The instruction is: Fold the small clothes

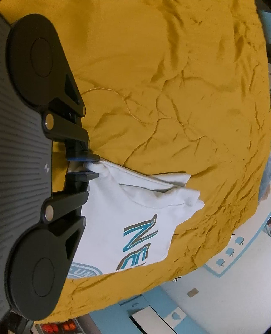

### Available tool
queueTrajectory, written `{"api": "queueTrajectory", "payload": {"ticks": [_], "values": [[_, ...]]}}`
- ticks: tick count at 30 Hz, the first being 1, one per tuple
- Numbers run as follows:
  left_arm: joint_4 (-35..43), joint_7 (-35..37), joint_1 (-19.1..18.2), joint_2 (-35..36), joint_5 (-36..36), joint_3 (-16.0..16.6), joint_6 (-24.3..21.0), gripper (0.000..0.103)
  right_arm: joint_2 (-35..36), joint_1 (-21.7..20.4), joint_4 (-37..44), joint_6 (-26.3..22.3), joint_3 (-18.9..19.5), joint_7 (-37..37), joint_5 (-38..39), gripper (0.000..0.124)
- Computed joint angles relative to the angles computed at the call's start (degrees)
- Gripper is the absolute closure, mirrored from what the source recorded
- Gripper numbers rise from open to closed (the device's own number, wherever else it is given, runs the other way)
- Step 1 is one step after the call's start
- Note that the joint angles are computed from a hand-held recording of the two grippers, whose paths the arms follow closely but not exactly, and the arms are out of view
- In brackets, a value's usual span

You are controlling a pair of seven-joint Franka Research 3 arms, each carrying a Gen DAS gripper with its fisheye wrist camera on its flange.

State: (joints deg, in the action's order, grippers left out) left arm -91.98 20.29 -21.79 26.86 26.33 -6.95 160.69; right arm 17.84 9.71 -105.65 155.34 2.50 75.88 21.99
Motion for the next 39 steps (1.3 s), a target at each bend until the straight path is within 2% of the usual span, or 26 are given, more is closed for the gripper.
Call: {"api": "queueTrajectory", "payload": {"ticks": [2,9,11,13,15,18,19,20,21,22,23,25,26,28,30,32,35,39], "values": [[-0.28,-0.32,-0.04,-0.64,-0.50,-0.18,-1.25,0.092,-0.44,0.04,-0.26,-0.32,-0.01,0.11,-0.03,0.124],[3.55,3.73,-1.25,-2.20,0.41,-1.47,-15.30,0.090,-1.68,-0.71,-0.51,-3.30,-0.56,-0.13,0.26,0.124],[2.41,3.21,-1.08,-3.58,0.88,-1.56,-16.02,0.090,-2.78,-0.96,-1.19,-3.33,-0.71,-0.58,0.17,0.124],[0.89,1.71,-0.89,-5.19,2.34,-1.19,-14.68,0.090,-3.46,-1.35,-1.23,-3.02,-0.74,-1.63,0.40,0.124],[0.30,-1.05,-1.05,-6.24,4.97,-0.35,-12.93,0.085,-3.41,-1.61,-0.08,-3.52,-0.99,-1.25,0.63,0.124],[-0.20,-5.75,-0.85,-6.94,9.42,0.97,-8.00,0.073,-2.44,-2.82,3.09,-4.88,-0.59,-1.34,3.55,0.121],[0.04,-6.69,-0.51,-6.74,10.30,1.20,-6.30,0.066,-2.04,-3.11,4.17,-5.31,-0.47,-1.36,4.38,0.119],[0.42,-7.49,-0.04,-6.32,10.72,1.38,-4.40,0.054,-1.32,-3.43,5.66,-5.81,-0.38,-1.36,5.19,0.113],[1.21,-8.11,0.31,-5.56,10.85,1.50,-2.82,0.048,-0.44,-3.86,7.29,-6.33,-0.17,-1.45,6.30,0.106],[2.16,-8.08,0.84,-4.62,10.43,1.41,-1.11,0.038,0.32,-4.18,8.73,-6.76,0.00,-1.39,7.22,0.096],[3.02,-7.74,1.56,-3.51,9.55,1.24,1.00,0.029,1.28,-4.55,10.37,-7.26,0.17,-1.32,8.14,0.093],[5.40,-5.96,2.54,-0.98,7.22,0.73,3.56,0.021,3.48,-5.28,13.78,-8.14,0.67,-0.85,10.19,0.088],[6.09,-4.97,3.08,0.10,5.92,0.51,5.14,0.018,4.61,-5.66,15.35,-8.30,0.99,-0.67,11.29,0.079],[9.59,-1.47,4.15,3.71,2.45,-0.66,5.89,0.016,7.16,-6.11,18.62,-8.52,1.50,0.04,12.76,0.071],[11.27,2.46,6.03,6.53,-1.39,-2.50,7.61,0.015,9.84,-6.76,21.89,-9.22,2.24,0.59,14.23,0.070],[13.14,6.91,8.59,9.47,-5.49,-5.51,8.55,0.015,12.46,-7.78,24.93,-10.28,3.26,1.19,16.32,0.065],[15.30,12.48,12.71,13.62,-11.48,-10.88,10.87,0.014,17.98,-8.48,31.78,-13.43,3.82,4.66,17.45,0.064],[21.06,19.41,16.67,20.37,-17.64,-17.50,10.18,0.013,26.01,-8.61,42.09,-16.25,4.20,9.70,16.15,0.063]]}}
